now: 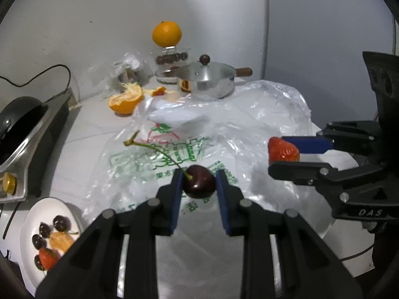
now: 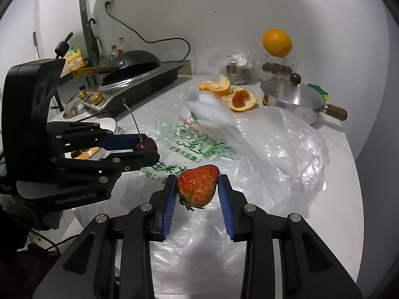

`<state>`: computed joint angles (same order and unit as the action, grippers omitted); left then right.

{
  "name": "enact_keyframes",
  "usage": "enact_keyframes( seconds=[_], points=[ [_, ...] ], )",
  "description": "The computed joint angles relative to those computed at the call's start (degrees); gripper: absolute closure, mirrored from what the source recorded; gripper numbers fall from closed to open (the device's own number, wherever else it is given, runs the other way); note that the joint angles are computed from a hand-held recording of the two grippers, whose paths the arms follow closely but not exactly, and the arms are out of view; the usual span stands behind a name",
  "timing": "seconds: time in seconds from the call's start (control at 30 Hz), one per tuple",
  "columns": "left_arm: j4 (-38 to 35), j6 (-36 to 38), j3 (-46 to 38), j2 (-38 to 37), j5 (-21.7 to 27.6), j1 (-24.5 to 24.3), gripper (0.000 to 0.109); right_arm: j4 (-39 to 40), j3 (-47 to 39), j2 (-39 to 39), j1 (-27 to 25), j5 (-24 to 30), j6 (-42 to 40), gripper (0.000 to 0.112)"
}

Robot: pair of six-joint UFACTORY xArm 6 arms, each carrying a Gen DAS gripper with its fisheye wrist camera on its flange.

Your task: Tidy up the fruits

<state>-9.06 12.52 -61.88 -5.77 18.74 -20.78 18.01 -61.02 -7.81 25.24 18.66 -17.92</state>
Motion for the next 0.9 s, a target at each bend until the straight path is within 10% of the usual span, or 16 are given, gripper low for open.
enact_keyframes(
  seconds=[0.9],
  points=[
    [-12.65, 11.81, 14.05, -14.78, -1.33, 8.30, 0.081, -19.19, -4.77, 4.76, 5.32, 2.54, 18.49, 0.085]
  ],
)
